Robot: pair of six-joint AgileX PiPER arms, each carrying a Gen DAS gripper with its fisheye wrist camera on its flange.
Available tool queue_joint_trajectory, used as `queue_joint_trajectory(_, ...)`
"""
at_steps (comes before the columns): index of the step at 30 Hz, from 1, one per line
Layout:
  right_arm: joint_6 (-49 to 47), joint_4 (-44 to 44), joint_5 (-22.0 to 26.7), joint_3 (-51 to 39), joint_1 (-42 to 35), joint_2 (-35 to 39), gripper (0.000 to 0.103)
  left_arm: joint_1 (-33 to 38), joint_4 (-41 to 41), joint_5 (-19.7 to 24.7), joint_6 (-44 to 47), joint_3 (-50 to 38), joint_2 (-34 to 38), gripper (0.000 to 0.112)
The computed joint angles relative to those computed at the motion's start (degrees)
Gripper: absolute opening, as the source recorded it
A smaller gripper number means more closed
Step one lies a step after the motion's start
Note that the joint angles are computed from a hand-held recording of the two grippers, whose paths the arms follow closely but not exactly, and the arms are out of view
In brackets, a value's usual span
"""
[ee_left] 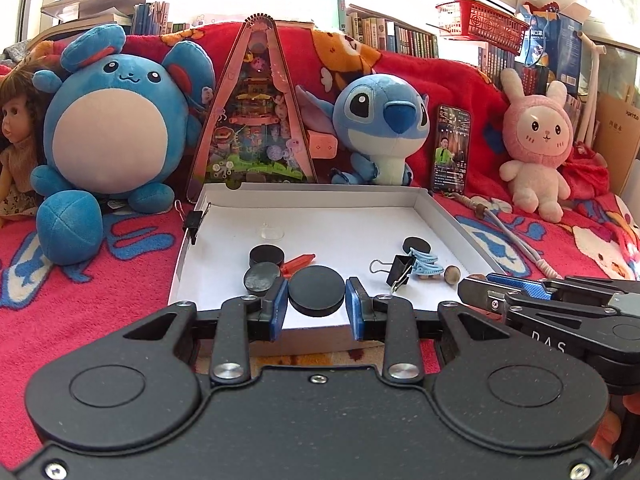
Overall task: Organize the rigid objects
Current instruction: 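Carry the black disc and brown acorn over the white box with both tools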
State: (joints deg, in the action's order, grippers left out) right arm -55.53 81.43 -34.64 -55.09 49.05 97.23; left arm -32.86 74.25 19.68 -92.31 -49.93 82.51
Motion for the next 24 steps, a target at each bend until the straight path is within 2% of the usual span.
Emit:
queue_joint_trajectory(10,-2.55,2.79,0.28,-4.38,-2.24,3.72,0.027,1.01,1.71,0.46,-2.12,-4.97,6.73,0.03)
queue_joint_trajectory(24,-9.65,9.01,1.66,-10.4,-4.88,8.51,0.027,1.98,1.21,0.46,-1.95,-7.3,10.93,0.03)
